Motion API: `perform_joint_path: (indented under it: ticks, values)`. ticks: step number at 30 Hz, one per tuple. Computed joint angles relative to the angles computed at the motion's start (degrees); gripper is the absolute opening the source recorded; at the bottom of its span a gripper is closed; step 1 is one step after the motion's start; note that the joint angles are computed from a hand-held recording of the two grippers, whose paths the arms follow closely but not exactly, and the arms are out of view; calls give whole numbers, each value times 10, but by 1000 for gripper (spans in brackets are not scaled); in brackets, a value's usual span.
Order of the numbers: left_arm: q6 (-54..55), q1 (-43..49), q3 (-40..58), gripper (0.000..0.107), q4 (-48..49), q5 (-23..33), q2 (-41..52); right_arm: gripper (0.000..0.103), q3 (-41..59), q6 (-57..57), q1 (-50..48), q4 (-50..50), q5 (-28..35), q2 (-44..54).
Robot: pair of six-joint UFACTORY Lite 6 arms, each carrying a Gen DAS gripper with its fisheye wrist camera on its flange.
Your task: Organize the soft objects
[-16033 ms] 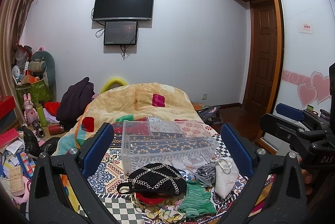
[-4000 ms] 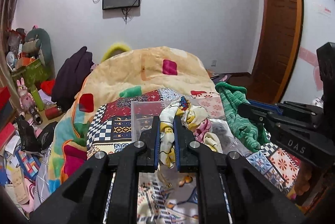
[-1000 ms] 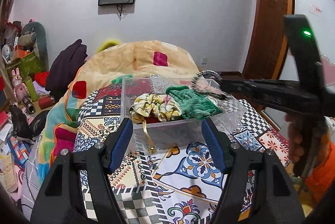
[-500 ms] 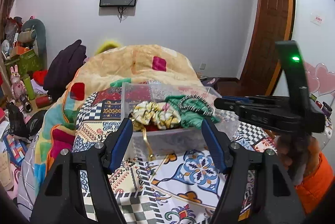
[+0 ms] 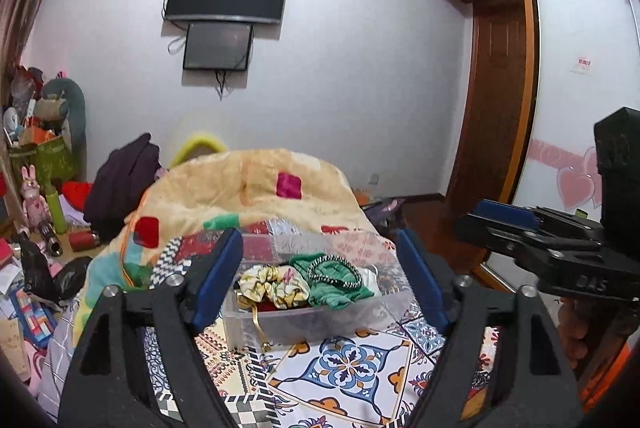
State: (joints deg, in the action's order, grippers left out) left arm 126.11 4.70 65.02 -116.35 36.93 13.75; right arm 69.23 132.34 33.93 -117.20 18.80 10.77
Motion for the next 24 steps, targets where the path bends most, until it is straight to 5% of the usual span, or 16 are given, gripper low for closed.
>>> perform_joint_path:
  ticks: [3,5,24]
  values:
    - [10,3,-19,83,-4,9,-17,77,-33,55,9,-47,32,-20]
    - [16,2,-25,93,-14,12,-20,82,-46,73,15,-62,53,-24]
    - [86,-9,-50,103,-72,6,-26,99,-85,116,27,-90,109,-32]
